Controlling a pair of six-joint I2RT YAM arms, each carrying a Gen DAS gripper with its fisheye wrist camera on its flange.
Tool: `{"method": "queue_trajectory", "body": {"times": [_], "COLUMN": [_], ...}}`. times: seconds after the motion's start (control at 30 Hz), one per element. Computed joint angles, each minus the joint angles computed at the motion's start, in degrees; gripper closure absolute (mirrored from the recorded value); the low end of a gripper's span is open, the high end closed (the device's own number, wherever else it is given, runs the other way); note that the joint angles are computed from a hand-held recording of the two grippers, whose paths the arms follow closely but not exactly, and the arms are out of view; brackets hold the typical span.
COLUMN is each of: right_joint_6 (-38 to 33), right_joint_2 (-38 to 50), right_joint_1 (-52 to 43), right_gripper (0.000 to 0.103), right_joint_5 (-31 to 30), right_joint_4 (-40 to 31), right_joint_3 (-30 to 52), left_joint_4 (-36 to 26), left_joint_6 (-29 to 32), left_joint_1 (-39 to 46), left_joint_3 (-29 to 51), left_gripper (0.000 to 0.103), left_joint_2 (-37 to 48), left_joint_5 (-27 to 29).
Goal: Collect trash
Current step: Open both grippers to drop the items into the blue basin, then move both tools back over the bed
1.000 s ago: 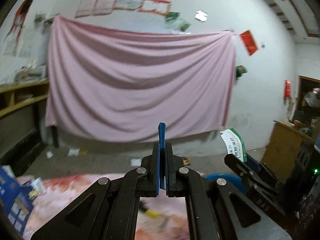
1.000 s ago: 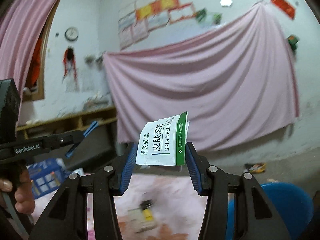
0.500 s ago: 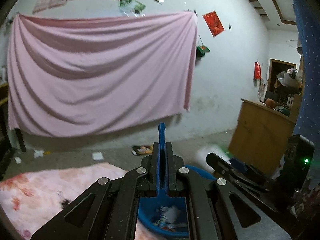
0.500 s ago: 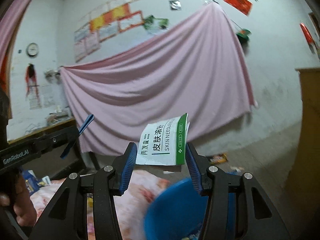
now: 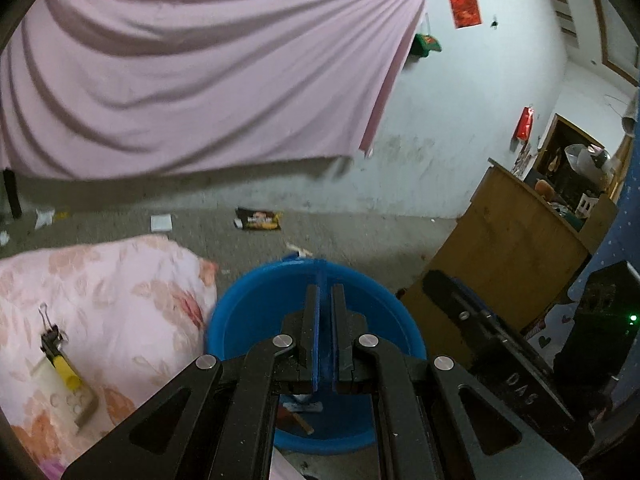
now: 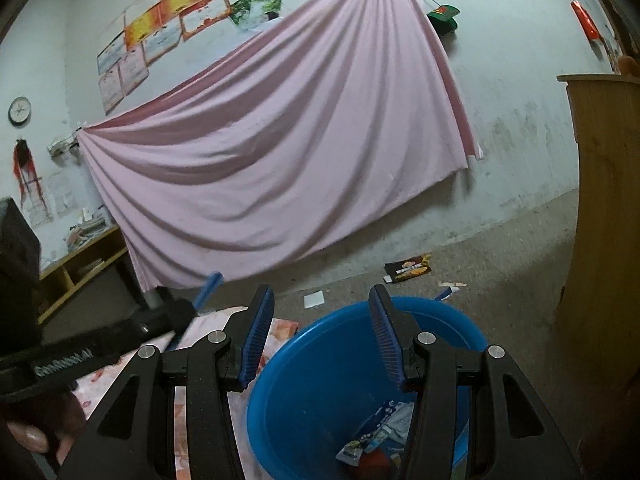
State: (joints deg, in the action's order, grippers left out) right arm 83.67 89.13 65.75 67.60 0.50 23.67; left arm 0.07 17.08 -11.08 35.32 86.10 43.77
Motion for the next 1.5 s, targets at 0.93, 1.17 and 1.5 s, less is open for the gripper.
{"method": "queue_trajectory", "body": {"times": [0.93, 1.17, 1.5], "right_joint_6": [-19.0, -38.9, -60.7], "right_joint_2": [1.7, 8.4, 18.6], "right_joint_1": [0.7, 1.4, 1.0], "right_gripper": [0.035, 0.014, 0.000], "right_joint_5": [5.2, 7.4, 5.7], "right_joint_4": [13.8, 32.5, 56.8], "right_joint_3": [4.2, 8.4, 13.4], "left_joint_4": [-5.0, 7.4, 21.1], "left_joint_6": [15.2, 9.3, 4.2], "left_joint_1": [31.7, 42.4, 50.0], "left_joint_3": [-0.2, -1.1, 0.7], "left_gripper": [0.064, 0.007, 0.002], "left_joint_2": [-7.0, -3.0, 5.1], "left_joint_5": [12.5, 17.7, 18.7]}}
